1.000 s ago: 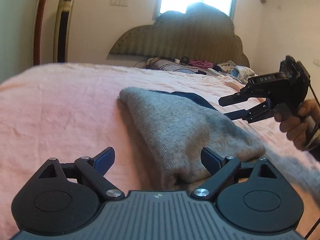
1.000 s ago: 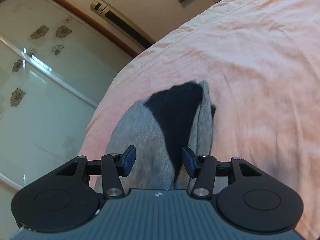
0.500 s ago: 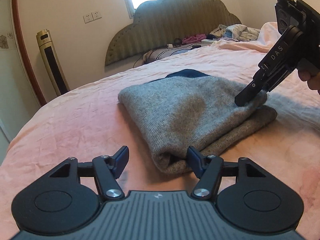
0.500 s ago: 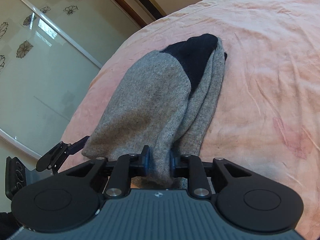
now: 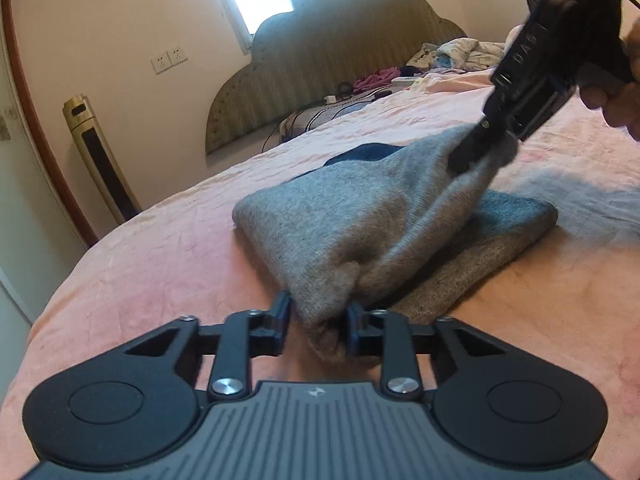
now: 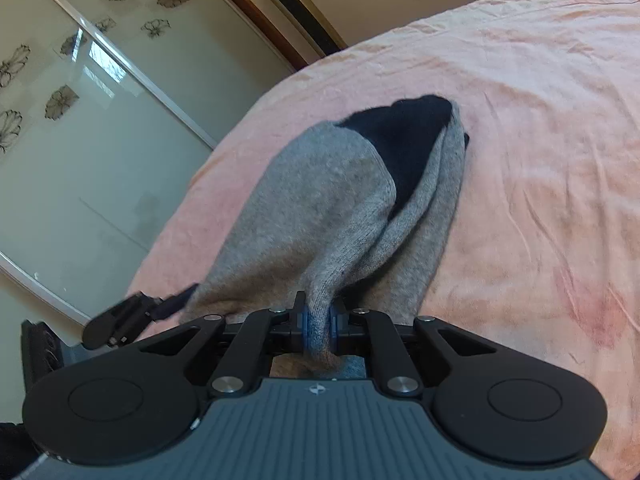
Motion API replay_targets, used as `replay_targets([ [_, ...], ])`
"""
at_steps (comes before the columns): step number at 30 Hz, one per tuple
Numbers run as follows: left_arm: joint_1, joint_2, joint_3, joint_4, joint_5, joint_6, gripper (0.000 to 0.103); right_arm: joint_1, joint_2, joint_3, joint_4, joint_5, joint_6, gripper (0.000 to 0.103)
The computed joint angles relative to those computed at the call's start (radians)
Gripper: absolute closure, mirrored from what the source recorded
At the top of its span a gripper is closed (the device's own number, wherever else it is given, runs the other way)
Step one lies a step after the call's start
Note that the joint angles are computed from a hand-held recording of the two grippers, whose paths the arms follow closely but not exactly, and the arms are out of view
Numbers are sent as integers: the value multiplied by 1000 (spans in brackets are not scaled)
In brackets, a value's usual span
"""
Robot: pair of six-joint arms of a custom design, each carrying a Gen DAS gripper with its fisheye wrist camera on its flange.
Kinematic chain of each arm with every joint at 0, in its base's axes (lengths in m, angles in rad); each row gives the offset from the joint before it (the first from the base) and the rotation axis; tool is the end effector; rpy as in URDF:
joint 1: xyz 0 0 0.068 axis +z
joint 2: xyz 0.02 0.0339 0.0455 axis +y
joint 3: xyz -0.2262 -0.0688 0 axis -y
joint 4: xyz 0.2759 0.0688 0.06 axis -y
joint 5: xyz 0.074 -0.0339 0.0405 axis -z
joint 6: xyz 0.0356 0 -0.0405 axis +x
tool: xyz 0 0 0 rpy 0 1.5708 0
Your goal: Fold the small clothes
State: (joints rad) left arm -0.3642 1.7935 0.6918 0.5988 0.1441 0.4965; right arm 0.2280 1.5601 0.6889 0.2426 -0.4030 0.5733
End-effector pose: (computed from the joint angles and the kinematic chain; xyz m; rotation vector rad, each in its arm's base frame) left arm 0.3195 -0.1273 0.0625 0.9424 1.8416 -0.0681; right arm 0.3159 0.0876 0.1045 0.1575 2.2793 0.8789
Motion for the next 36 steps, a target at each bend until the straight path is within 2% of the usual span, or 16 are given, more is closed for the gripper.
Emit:
replay_targets([
  [7,37,-20,-51,50,-12,55,90,-50,-72,-74,10,-53,17,88],
  [9,55,-14,-41,6,-4,62,90,-49,5,-62,-20,-44,19,88],
  [11,52,-5,-39,7,-12,64,92,-54,71,-73,38,-70,52,89],
  [15,46,-32,-10,-81,-21,17,95,-35,5,-97,67,-74,51,89],
  [17,58,-24,24,-151,-17,-27,95,-29,41,-55,-10,-60,1,89],
  [18,66,-13,25,-152,-12,-38,95,-29,81,-37,-29,-48,-11,95],
  [19,64,-19,9,-133,-17,-37,95,-46,92,-48,6,-84,10,95],
  [20,60,-30,0,-133,-21,-32,95,-50,85,-53,16,-91,17,93],
  [22,78,-66,-18,-164,33,-28,94,-56,44,-65,22,-107,9,80],
  [23,92,-84,-36,-153,65,-29,92,-67,25,-67,30,-111,12,70],
  [24,108,-104,-55,-143,98,-33,92,-89,14,-69,71,-114,28,51],
  [26,143,-140,-61,-173,182,-37,92,-132,9,-56,147,-97,71,39],
  [29,163,-161,-58,-151,280,-106,91,-180,129,99,132,-73,90,39],
  [30,150,-145,-43,-140,276,-120,91,-191,203,187,97,-66,99,39],
  [34,59,0,66,-152,135,-69,91,-188,488,537,-93,-9,100,40],
  [36,37,48,74,-115,102,-41,92,-173,560,617,-118,-6,106,46],
])
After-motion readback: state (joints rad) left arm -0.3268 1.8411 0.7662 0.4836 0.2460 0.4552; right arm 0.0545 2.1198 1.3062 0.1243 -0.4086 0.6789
